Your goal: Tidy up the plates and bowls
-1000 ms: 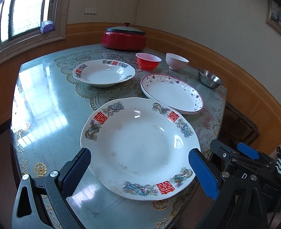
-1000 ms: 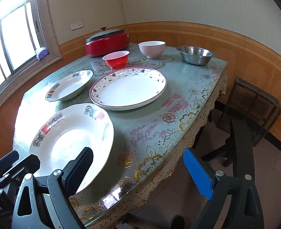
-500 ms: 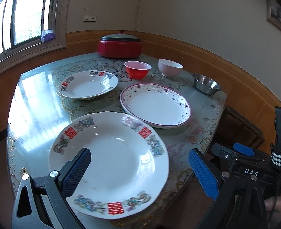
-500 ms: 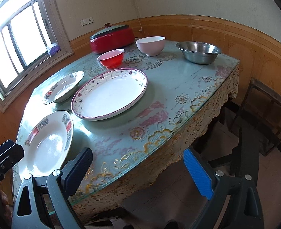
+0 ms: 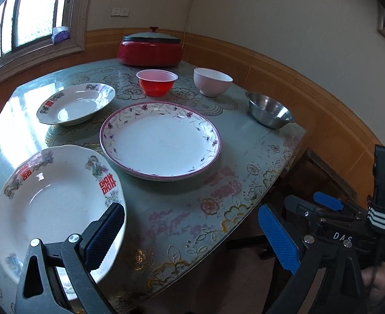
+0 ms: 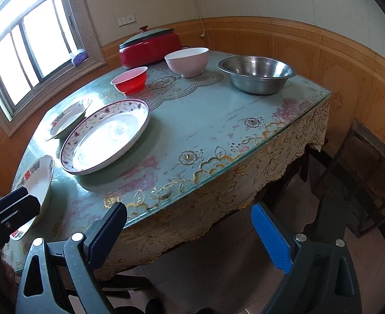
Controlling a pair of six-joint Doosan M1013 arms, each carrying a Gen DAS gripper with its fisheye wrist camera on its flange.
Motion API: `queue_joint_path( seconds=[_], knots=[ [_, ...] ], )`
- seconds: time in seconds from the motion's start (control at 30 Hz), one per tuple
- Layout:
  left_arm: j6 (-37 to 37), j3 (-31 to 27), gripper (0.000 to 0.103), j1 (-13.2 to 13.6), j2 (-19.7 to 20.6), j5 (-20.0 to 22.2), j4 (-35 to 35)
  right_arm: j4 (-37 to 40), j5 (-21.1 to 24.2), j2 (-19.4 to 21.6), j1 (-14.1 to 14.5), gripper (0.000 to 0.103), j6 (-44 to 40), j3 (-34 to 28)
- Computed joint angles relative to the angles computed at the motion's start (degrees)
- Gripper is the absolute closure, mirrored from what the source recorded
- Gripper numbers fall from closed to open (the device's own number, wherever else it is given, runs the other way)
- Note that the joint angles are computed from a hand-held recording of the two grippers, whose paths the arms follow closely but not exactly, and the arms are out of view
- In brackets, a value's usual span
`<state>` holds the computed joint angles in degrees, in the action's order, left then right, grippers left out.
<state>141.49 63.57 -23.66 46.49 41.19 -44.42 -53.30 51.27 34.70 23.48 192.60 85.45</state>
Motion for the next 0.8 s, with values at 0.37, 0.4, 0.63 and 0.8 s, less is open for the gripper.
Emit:
queue_joint_path(
  seconds=[0.37, 0.4, 0.63, 0.8],
  knots=[
    [-12.84, -8.59, 0.000, -0.64, 4.87, -1.47, 9.92, 2.29, -8.86, 1.11, -5.06, 0.009, -15.85, -4.03],
    [-13.30, -10.06, 0.000, -0.53, 5.62, -0.53, 9.56, 3.95, -10.41, 1.53, -5.80, 0.010, -19.00, -5.07],
    [-16.09, -16.44, 0.000, -0.46, 9.04, 1.68, 12.19, 17.97, -12.96, 6.32, -10.07, 0.033, -41.91, -14.22],
    [-20.58, -18.68, 0.000, -0.82, 10.31, 2.46, 16.31, 31.72, -10.91, 10.72, -13.56, 0.052, -59.70, -21.74]
  ],
)
